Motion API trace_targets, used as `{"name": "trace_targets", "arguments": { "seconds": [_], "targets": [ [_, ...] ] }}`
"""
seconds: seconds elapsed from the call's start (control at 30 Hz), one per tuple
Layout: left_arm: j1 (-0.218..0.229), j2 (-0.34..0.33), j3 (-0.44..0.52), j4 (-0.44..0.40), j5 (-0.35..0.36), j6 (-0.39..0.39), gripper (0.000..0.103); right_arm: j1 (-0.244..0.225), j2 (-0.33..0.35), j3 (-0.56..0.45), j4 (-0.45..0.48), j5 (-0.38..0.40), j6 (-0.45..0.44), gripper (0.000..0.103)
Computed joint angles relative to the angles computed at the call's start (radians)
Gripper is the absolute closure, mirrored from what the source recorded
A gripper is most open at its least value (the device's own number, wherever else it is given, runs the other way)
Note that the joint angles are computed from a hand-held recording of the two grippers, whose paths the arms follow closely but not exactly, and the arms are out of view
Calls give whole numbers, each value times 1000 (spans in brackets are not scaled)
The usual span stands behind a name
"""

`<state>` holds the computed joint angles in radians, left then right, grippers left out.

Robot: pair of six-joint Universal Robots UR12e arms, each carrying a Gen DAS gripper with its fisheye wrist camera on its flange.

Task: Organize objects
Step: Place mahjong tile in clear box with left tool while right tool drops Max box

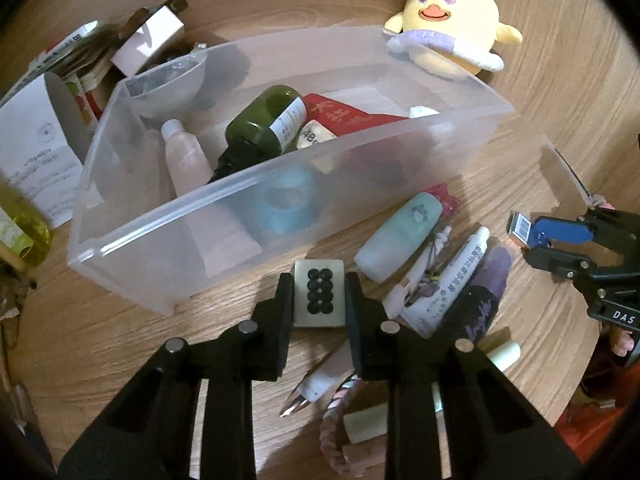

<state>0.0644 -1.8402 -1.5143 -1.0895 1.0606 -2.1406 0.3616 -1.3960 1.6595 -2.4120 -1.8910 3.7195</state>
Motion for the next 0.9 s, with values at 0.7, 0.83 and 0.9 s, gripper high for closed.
{"name": "trace_targets", "arguments": {
  "seconds": [0.7, 0.83, 0.9],
  "targets": [
    [96, 53, -26, 182, -252, -188, 79, 15, 15, -64, -204, -136, -79, 78],
    [93, 40, -5, 210, -269, -236, 79, 5, 41, -104, -237, -128, -110, 78],
    [89, 32, 7, 219, -264, -258, 79, -4, 56, -128, -236, -112, -114, 78]
  ]
}}
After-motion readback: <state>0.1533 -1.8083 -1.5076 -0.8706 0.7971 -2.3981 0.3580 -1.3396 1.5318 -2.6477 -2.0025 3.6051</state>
